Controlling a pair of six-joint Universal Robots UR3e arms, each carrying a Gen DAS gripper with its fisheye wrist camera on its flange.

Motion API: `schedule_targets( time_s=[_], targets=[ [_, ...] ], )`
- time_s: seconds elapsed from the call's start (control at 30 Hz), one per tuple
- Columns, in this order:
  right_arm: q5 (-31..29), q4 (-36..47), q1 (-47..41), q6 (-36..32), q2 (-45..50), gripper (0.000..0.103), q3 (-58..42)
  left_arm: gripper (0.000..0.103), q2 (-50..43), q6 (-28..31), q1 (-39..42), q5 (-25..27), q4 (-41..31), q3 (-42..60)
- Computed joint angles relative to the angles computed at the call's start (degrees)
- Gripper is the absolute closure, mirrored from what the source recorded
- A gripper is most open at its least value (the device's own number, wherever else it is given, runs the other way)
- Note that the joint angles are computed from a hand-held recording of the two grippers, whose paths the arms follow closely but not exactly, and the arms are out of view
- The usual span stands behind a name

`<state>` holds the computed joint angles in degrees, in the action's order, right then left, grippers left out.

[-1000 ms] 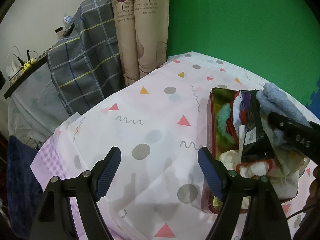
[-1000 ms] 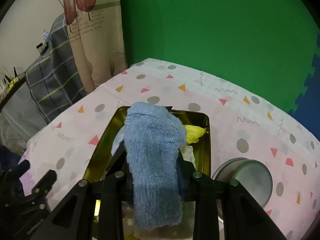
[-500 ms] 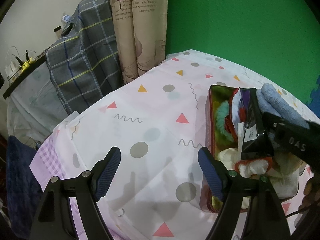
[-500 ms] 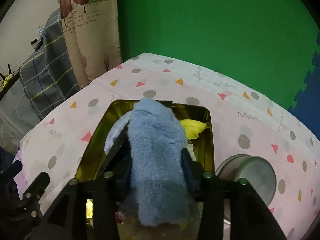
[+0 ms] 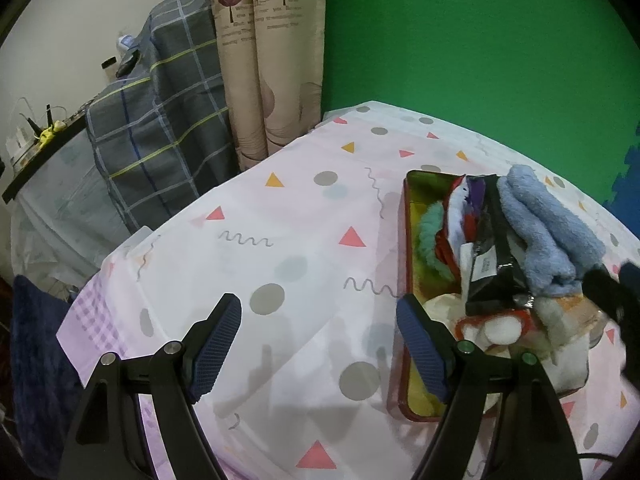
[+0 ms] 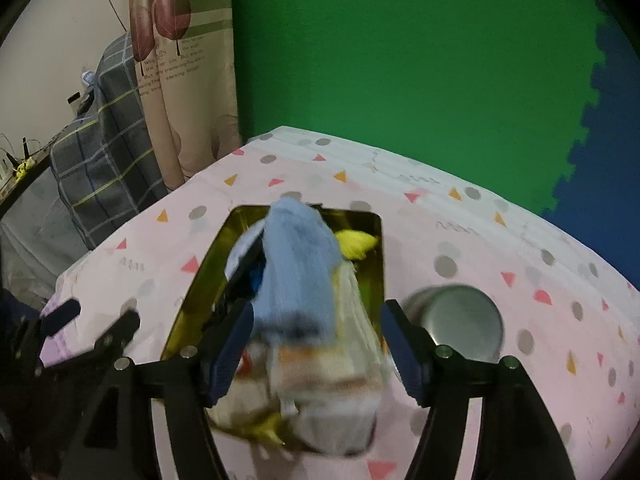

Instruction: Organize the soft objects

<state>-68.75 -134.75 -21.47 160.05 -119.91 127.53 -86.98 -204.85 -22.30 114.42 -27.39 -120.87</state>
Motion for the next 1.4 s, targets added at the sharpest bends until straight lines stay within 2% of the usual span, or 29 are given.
schedule_targets(
  time_s=[0.17, 0.33, 1.4],
  targets=[
    [2.89, 9.37, -5.32, -5.91, -12.74, 0.035, 4.32, 0.026, -0.37, -0.31, -0.98, -0.05, -0.03, 0.39],
    [6.17, 18.27, -9.14, -9.56, -19.18, 0.035, 5.56, 0.023, -0.56, -0.75, -1.47, -0.28, -0.4, 0.73],
    [4.84, 19.39, -7.44, -9.7, -20.56, 0.035, 6.82, 0.022, -0.95, -0.88, -2.26, -0.16, -1.62, 1.83]
  ],
)
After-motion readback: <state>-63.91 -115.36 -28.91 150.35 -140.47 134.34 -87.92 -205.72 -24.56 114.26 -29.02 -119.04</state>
